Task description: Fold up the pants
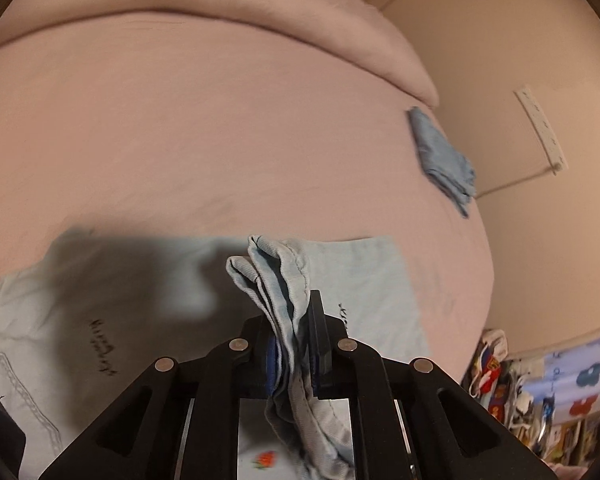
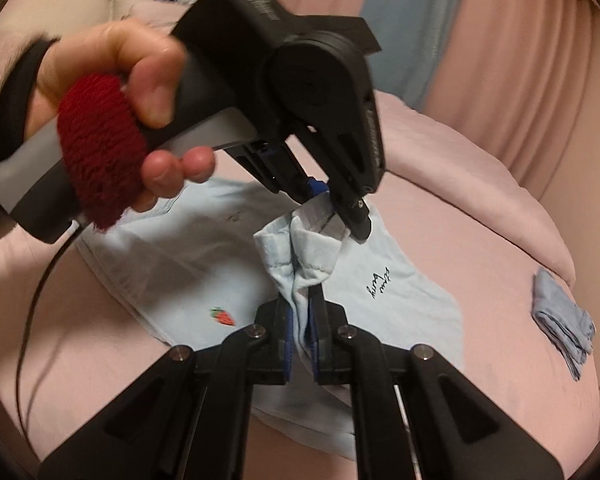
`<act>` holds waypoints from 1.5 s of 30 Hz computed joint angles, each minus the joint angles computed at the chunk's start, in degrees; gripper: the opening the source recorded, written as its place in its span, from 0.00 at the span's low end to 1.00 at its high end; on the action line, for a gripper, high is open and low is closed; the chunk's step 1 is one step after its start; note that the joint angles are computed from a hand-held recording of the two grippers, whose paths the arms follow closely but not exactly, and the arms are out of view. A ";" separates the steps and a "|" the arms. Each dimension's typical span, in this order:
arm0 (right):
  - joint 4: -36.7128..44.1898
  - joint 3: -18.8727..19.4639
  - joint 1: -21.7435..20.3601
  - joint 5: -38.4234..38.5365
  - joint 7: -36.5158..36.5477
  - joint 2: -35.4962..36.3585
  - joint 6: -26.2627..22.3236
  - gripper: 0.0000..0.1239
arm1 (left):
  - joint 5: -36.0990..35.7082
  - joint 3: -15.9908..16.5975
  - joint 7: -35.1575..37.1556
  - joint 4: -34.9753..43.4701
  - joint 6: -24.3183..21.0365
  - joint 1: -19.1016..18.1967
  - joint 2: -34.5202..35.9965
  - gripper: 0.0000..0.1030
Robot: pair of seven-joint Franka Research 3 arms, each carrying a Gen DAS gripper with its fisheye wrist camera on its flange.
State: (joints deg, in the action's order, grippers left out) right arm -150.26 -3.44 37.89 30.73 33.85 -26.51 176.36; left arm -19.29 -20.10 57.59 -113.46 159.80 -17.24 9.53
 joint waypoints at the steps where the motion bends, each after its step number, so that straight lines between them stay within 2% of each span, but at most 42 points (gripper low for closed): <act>1: -0.08 1.50 -0.86 -0.92 0.39 1.19 0.77 0.07 | -0.81 -0.14 0.43 -0.95 0.45 0.27 -0.23 0.07; 5: 0.06 3.48 -1.49 -2.41 2.40 2.90 0.44 0.07 | -3.06 -0.38 2.80 -3.92 1.96 0.89 -1.80 0.07; 9: 1.77 2.60 -0.09 -2.14 2.25 4.77 0.02 0.08 | -3.38 0.55 2.64 -5.64 2.96 0.85 -2.73 0.07; 12: 3.63 2.58 -0.21 -1.58 1.96 6.15 -2.34 0.09 | -5.12 0.49 3.47 -6.97 3.49 1.04 -3.31 0.07; 14: 4.13 3.80 -2.02 -2.00 2.57 6.09 -5.61 0.11 | -6.50 0.43 4.49 -8.39 4.23 0.98 -4.08 0.07; 15: 4.80 3.44 -2.40 -1.17 2.81 5.97 -8.07 0.11 | -6.61 0.56 4.48 -9.05 4.77 0.77 -4.39 0.07; 17: 5.09 2.88 -1.95 1.47 1.12 5.76 -9.12 0.11 | -6.37 1.04 3.26 -10.11 5.11 0.39 -4.82 0.07; 20: 6.45 3.19 -3.08 3.18 -0.48 6.33 -12.24 0.12 | -3.88 2.01 -2.29 -10.87 4.48 -0.25 -5.06 0.20; 22: 7.21 3.38 -3.93 4.33 -1.91 6.62 -14.83 0.18 | -3.74 2.18 -3.36 -12.48 5.12 -0.32 -6.66 0.22; 23: 7.72 2.94 -4.24 5.40 -2.87 6.32 -16.81 0.25 | -1.71 2.63 -5.35 -13.34 5.09 -0.57 -7.76 0.28; 24: 8.60 1.50 -4.29 7.59 -4.34 5.47 -20.74 0.29 | 2.14 3.22 -8.80 -14.40 4.82 -0.80 -9.30 0.40; 26: 10.50 -0.92 -5.03 10.88 -7.42 4.12 -28.09 0.37 | 12.43 3.81 -18.01 -16.21 3.35 -0.67 -12.51 0.57; 28: 12.39 -3.08 -6.28 13.43 -9.99 2.92 -34.33 0.37 | 21.08 3.28 -25.03 -17.70 2.16 -0.27 -15.77 0.58; 30: 16.26 -5.38 -8.15 15.76 -10.85 4.09 -39.73 0.37 | 25.71 2.72 -28.57 -18.25 1.31 -0.49 -17.52 0.58; 31: 18.33 -5.76 -9.56 16.18 -9.87 5.36 -40.64 0.37 | 26.27 2.72 -28.88 -18.14 1.80 -1.13 -17.62 0.58; 32: 18.93 -4.65 -12.12 16.65 -8.93 5.61 -41.09 0.37 | 25.95 2.75 -28.30 -17.67 3.24 -2.17 -17.01 0.58; 34: 22.94 -4.01 -14.27 15.10 -5.03 10.08 -36.40 0.39 | 26.65 2.45 -27.99 -15.50 4.95 -3.42 -14.60 0.58; 36: 26.99 -2.12 -17.11 12.00 -2.20 15.14 -33.10 0.39 | 32.06 1.50 -30.94 -11.23 5.42 -3.82 -10.29 0.58; 38: 31.65 -0.45 -19.29 8.20 -0.08 20.85 -32.01 0.38 | 42.02 2.32 -37.84 -6.44 3.26 -5.60 -5.87 0.58; 39: 33.07 0.52 -20.22 5.54 1.50 23.04 -31.31 0.38 | 43.52 1.16 -38.64 -4.78 2.76 -5.01 -3.77 0.58; 41: 36.96 2.04 -21.79 0.99 5.14 28.00 -32.05 0.35 | 42.30 2.11 -37.34 -2.62 1.49 -7.02 -0.64 0.58; 43: 37.55 3.41 -22.51 -5.53 10.77 29.93 -30.91 0.35 | 43.06 2.54 -36.90 -0.31 -3.41 -8.82 2.15 0.58; 45: 38.55 4.47 -23.45 -8.40 12.51 32.14 -30.48 0.37 | 50.17 5.23 -41.84 -0.61 -2.84 -11.68 3.20 0.58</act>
